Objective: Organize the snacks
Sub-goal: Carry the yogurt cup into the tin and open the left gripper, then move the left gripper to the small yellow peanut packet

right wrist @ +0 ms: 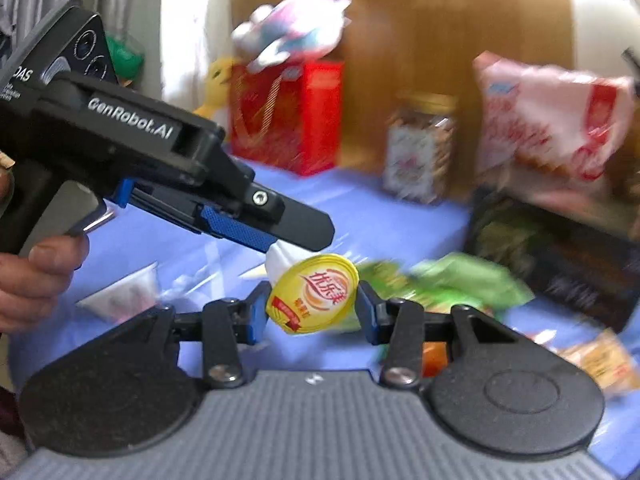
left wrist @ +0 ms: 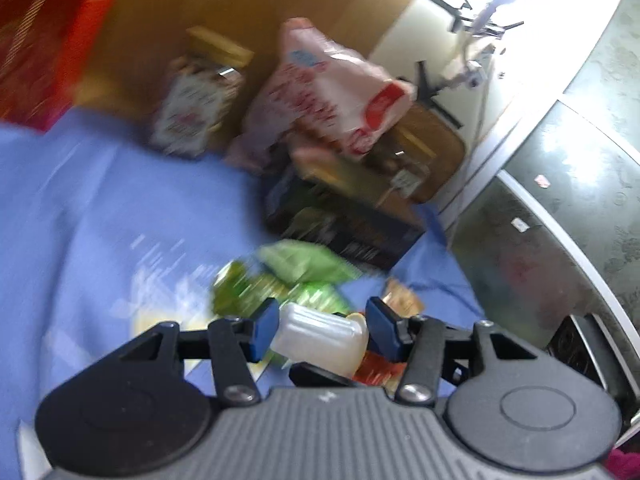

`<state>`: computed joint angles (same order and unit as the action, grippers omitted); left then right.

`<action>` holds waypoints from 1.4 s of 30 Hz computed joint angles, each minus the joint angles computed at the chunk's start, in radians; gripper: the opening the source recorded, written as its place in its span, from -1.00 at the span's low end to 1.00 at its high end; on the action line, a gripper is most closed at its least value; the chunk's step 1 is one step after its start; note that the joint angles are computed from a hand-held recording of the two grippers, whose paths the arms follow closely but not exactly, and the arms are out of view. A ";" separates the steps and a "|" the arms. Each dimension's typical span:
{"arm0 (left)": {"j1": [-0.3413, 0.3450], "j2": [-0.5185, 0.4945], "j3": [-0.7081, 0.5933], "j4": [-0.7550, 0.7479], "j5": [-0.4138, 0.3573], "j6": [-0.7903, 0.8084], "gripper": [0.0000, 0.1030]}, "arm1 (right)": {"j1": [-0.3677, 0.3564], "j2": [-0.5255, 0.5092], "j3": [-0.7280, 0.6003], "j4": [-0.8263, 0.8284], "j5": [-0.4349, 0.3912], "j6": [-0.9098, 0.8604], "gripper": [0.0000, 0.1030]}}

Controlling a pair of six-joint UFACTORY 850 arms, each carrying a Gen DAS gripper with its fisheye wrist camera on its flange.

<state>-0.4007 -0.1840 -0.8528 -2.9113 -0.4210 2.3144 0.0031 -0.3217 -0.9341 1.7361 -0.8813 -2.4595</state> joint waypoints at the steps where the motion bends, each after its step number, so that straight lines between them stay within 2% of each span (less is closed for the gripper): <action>1: -0.002 -0.018 -0.036 0.015 0.011 0.007 -0.06 | -0.009 -0.003 -0.012 0.024 -0.002 -0.012 -0.07; 7: -0.013 -0.186 -0.317 0.154 0.070 -0.017 -0.06 | -0.053 -0.045 -0.112 0.173 0.021 -0.093 -0.07; 15: -0.017 -0.440 -0.680 0.457 0.149 -0.294 -0.06 | -0.081 -0.177 -0.315 0.253 0.124 -0.094 -0.07; 18: -0.020 -0.505 -0.763 0.534 0.178 -0.379 -0.06 | -0.088 -0.220 -0.366 0.254 0.158 -0.091 -0.07; 22: -0.015 -0.562 -0.836 0.706 0.194 -0.577 -0.06 | -0.088 -0.255 -0.395 0.285 0.183 -0.125 -0.05; 27: -0.025 -0.589 -0.869 0.788 0.241 -0.648 -0.02 | -0.098 -0.280 -0.421 0.319 0.180 -0.122 -0.03; 29: -0.023 -0.584 -0.862 0.816 0.232 -0.684 -0.02 | -0.105 -0.265 -0.399 0.357 0.171 -0.149 -0.02; 34: -0.023 -0.492 -0.728 0.593 0.158 -0.459 -0.02 | -0.158 -0.214 -0.321 0.356 0.107 -0.109 -0.02; 37: -0.029 -0.424 -0.623 0.538 0.105 -0.382 -0.02 | -0.196 -0.208 -0.305 0.215 0.094 0.070 -0.05; 42: -0.050 -0.374 -0.509 0.679 0.084 -0.515 -0.02 | -0.205 -0.262 -0.375 -0.095 0.139 0.467 -0.05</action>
<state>-0.4505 -0.5580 -1.3621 -2.2320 -0.3374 1.7990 -0.2023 -0.5835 -1.3089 1.6409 -0.7425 -1.9923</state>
